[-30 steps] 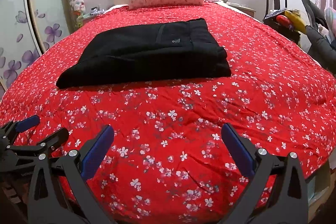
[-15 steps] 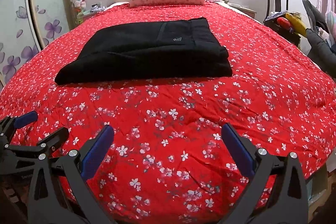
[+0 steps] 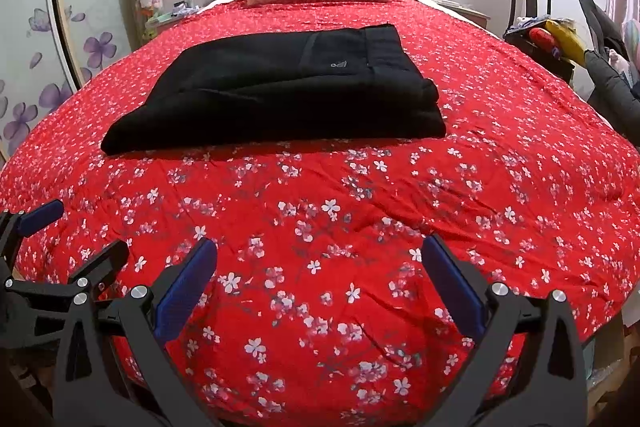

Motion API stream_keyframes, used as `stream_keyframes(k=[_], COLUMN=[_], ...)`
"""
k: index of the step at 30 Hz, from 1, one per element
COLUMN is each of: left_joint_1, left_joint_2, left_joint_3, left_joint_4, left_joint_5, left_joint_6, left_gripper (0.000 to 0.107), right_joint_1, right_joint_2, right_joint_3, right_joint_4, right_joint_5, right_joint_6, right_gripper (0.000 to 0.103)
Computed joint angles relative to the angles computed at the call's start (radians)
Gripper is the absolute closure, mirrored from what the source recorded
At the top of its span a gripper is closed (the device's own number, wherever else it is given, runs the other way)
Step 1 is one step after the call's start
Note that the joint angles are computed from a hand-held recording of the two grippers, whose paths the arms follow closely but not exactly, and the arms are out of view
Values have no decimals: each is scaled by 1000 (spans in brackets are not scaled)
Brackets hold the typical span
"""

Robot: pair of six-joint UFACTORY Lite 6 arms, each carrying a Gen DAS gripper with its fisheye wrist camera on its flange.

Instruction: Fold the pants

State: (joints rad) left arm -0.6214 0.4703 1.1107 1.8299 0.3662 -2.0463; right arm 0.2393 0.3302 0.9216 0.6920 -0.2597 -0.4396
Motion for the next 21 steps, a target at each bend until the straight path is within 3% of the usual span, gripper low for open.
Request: stream_keyframes(k=[21], left_joint_1=[22], left_joint_2=[-3], left_joint_3=[-7], left_joint_4=[34], left_joint_5=[-32], left_joint_6=[-38], left_gripper=[6], right_joint_1=[7], right_joint_2=[9], right_joint_3=[6], right_joint_4=[34], right_joint_5=[5], right_joint_6=[-28], right_gripper=[1])
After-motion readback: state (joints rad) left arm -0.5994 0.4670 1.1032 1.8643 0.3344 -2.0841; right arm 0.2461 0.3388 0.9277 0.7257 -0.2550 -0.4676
